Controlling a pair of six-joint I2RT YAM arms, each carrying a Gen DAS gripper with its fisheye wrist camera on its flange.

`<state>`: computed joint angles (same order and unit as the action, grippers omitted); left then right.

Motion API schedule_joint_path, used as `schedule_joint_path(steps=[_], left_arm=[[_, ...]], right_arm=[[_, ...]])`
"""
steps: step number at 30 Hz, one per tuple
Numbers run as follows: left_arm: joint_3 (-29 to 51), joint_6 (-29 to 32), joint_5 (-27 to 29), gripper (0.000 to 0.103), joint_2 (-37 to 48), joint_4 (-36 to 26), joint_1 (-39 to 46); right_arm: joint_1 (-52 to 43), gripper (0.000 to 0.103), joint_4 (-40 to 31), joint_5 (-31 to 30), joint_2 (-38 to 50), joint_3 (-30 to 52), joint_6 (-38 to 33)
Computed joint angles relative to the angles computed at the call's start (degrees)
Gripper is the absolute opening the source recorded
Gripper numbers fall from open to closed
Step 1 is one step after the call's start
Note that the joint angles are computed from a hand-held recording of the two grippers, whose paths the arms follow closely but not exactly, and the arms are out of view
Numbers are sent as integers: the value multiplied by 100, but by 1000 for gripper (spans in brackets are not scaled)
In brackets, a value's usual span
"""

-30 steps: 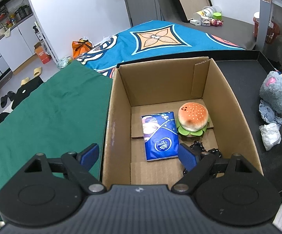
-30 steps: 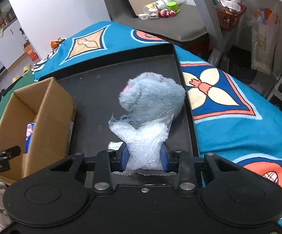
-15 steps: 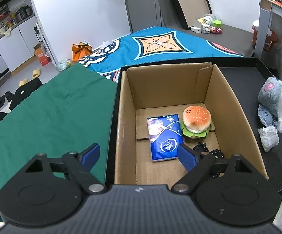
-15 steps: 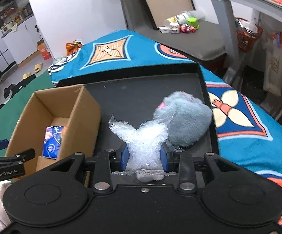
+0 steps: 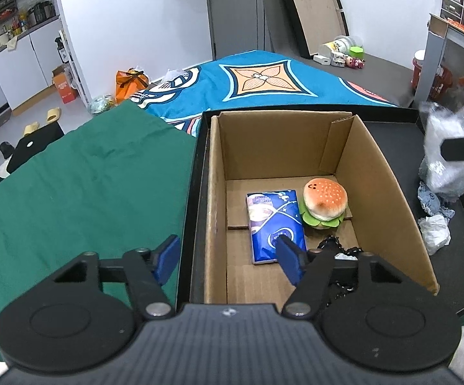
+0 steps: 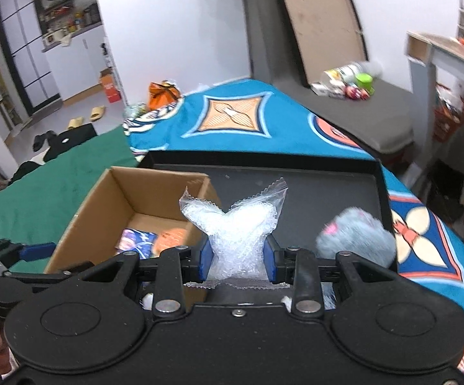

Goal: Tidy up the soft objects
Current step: 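Lift the plastic bag with the right gripper over the box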

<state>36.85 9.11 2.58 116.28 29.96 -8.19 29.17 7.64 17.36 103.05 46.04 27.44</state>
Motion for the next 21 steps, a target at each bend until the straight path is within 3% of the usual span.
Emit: schedule_joint_path(steps=[11,21], left_arm=[[-11,20,370,26,47,-60,308],[-8,34,673,13,64,-43,508]], right_arm=[[343,32,-75,79,323,688,-445],[647,32,-344,-139,683,1256,-463]])
